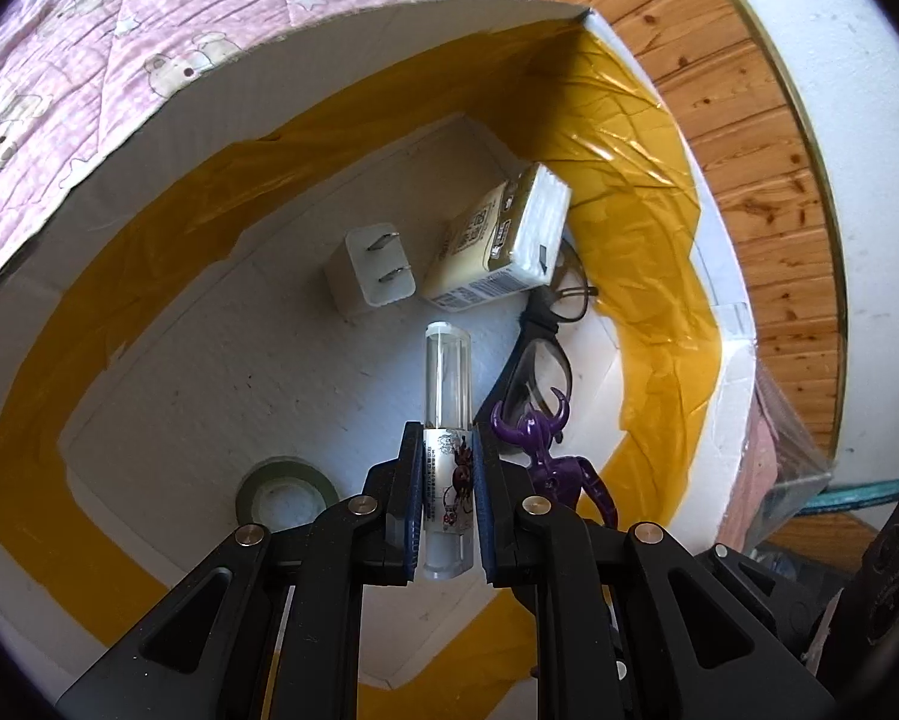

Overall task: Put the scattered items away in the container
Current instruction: 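Open the right tool to drop the figure while the left tool releases the tube, then withdraw both open tools from the box toward the remaining items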

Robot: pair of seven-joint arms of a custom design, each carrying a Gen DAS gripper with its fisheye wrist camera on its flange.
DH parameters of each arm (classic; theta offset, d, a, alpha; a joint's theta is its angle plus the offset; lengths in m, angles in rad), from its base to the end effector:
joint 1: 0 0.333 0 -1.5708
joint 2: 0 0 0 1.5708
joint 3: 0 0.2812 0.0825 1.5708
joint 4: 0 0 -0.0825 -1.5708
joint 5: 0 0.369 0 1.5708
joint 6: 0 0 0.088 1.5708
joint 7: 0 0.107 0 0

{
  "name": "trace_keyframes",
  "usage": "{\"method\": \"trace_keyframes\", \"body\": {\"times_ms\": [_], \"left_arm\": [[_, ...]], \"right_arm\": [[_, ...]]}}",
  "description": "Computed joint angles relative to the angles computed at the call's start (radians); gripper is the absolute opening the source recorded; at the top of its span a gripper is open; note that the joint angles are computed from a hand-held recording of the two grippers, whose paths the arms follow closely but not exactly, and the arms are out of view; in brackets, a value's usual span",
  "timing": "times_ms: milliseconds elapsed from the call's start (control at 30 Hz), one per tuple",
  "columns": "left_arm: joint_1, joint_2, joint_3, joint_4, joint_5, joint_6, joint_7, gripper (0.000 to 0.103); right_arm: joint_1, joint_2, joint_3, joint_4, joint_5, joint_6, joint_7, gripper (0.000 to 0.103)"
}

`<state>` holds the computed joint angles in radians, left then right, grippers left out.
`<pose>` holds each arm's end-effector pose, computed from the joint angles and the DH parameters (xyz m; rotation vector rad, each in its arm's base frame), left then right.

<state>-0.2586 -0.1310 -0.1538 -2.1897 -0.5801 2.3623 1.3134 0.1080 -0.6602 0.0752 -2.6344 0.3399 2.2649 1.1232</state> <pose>0.4792 -0.2189 0.4475 2.1640 -1.7703 0.6583 0.3725 0.0777 0.4598 -2.3394 1.4816 -0.1181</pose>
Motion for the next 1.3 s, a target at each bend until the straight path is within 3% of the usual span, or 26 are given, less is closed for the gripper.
{"method": "trace_keyframes", "body": {"times_ms": [100,167,200,767,1300], "left_arm": [[0.004,0.023,-0.001,0.026,0.011,-0.032,-0.005,0.018],[0.009,0.019,-0.006,0.024,0.023,-0.038,-0.012,0.030],[0.010,0.017,-0.007,0.023,0.027,-0.037,-0.015,0.030],[-0.011,-0.029,-0.004,-0.003,0.018,-0.019,-0.010,0.031],[-0.084,-0.202,0.036,-0.138,0.061,0.044,-0.006,0.031]], "right_arm": [[-0.003,0.010,-0.001,0.008,0.002,-0.002,0.009,0.026],[-0.005,0.012,-0.002,0.009,0.002,0.000,0.016,0.026],[-0.005,0.012,-0.002,0.009,0.003,0.001,0.018,0.026],[-0.012,-0.091,-0.022,-0.035,0.051,-0.031,0.048,0.027],[-0.021,-0.304,-0.016,-0.137,0.117,-0.066,0.091,0.027]]}}
